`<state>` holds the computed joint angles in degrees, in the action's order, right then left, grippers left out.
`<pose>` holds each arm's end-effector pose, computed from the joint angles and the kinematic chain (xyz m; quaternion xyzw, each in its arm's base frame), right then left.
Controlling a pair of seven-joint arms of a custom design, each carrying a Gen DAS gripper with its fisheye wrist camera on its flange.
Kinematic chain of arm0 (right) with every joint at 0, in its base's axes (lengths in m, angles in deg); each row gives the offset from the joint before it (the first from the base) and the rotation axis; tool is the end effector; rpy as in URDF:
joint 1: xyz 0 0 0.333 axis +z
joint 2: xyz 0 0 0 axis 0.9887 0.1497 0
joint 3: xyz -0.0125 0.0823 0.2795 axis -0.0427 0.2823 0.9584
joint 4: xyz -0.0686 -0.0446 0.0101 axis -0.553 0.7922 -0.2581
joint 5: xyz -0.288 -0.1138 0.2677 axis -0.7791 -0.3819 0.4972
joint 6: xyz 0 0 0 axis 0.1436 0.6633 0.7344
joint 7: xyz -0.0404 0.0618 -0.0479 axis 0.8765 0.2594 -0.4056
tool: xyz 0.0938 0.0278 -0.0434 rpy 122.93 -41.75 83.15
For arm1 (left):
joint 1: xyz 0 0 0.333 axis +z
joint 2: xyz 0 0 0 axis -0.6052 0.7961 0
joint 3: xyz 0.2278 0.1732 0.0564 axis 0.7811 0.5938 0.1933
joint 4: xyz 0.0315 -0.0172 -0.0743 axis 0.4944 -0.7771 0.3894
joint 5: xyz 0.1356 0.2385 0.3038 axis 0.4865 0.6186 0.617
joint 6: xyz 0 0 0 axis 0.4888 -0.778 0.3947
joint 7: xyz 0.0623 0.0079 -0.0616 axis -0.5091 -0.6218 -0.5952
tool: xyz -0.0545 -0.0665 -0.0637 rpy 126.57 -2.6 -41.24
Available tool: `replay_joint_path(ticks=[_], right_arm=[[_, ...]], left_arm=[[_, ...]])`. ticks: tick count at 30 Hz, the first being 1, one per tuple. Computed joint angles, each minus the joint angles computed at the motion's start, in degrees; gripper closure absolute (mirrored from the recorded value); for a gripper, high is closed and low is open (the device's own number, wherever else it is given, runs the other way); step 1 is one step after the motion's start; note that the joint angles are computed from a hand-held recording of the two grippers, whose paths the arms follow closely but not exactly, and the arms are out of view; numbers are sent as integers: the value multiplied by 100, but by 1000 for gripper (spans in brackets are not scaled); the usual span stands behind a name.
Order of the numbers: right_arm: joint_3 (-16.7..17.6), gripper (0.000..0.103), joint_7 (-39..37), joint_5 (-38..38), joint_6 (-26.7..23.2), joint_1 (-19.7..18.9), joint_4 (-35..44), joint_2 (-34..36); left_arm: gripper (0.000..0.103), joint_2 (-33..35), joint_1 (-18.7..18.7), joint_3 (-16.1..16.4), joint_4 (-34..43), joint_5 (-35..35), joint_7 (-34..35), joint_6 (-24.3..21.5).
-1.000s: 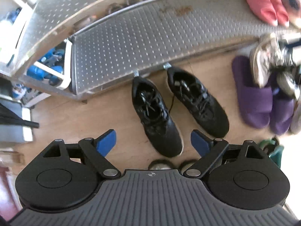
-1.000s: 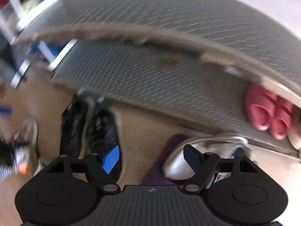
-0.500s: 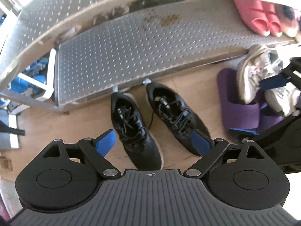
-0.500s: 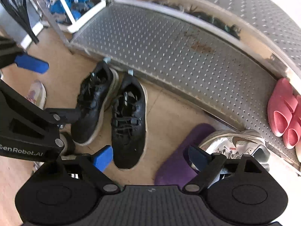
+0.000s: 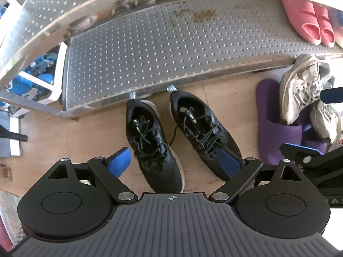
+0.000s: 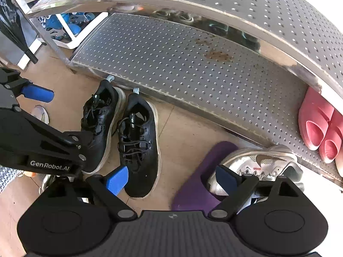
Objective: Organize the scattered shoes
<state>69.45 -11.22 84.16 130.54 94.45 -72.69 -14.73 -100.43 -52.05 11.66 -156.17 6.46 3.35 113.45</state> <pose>0.4117 0.1425 0.4958 -0.8670 0.4838 -0.0416 0.1117 0.4295 -0.2142 0.5144 -0.6716 0.7336 -0.0222 0.1015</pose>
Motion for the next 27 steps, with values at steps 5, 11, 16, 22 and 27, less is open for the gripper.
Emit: replay_joint_path(ticks=[5,11,16,22,27], right_arm=[[9,14,47,-119,-28,-67,-47,-8],[3,14,60,-148,9,-63,-42,0],[-1,14,-3,-119,-1,-29,-36,25],[-185,18,-278,339,375,99,-256,63],[-316,38,-580,976,206,211,-130,698]], left_arm=[[10,14,13,-20,-10,77,-49,-53],[10,24,-3,-19,-4,80,-58,-68],[10,21,10,-28,-4,136,-90,-89],[10,-10,147,-57,0,512,-267,-186],[10,-126,221,1,-44,673,-301,-191]])
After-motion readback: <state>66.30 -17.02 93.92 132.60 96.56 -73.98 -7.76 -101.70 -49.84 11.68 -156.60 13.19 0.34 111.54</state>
